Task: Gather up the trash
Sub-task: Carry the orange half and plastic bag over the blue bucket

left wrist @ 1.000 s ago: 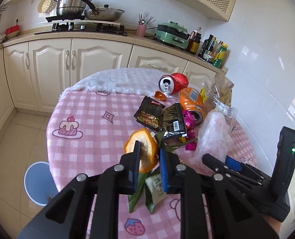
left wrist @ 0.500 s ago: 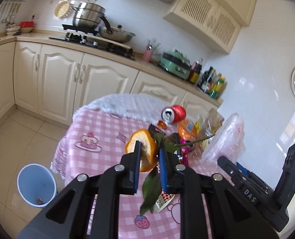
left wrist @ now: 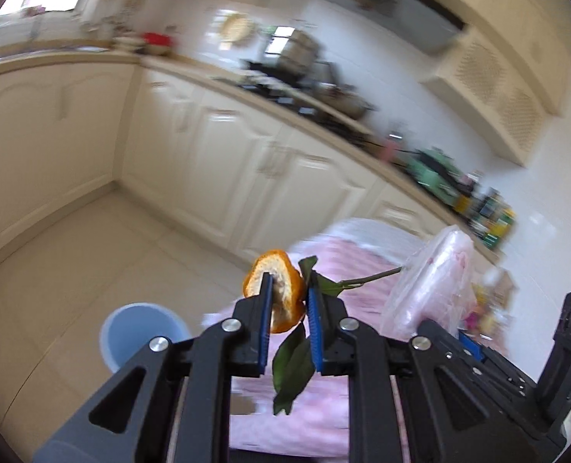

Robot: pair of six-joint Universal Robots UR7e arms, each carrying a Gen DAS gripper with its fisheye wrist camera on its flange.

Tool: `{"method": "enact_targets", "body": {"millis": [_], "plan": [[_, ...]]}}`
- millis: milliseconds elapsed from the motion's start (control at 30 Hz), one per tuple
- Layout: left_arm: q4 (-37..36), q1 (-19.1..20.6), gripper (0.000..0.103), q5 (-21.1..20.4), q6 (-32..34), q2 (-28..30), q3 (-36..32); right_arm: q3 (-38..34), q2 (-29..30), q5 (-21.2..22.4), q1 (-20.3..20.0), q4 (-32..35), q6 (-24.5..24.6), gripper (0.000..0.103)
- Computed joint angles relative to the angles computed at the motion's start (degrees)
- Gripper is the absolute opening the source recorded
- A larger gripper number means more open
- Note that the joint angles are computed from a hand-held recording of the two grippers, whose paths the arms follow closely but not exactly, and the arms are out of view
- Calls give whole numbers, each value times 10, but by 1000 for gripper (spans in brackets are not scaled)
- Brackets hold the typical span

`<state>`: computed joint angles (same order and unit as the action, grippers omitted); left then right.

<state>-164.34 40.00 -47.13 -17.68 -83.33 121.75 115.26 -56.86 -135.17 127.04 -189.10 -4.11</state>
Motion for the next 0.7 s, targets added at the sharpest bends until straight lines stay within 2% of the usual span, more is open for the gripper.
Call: {"method": "enact_targets", "body": {"millis": [100, 233, 400, 533, 700], "plan": [[19, 41, 16, 36, -18, -20, 5, -42, 58, 41, -12, 27, -7, 35], [32, 105, 16, 57, -32, -19, -1, -102, 135, 81, -33, 71, -10, 35], [41, 202, 16, 25, -20, 26, -33, -180, 232, 110, -75, 130, 0, 35], [45, 272, 16, -11, 5, 91, -83, -232, 287, 113, -113, 170, 10, 35], [56, 341, 16, -72, 26, 164, -152, -295, 346, 104, -154, 206, 19, 35]]}}
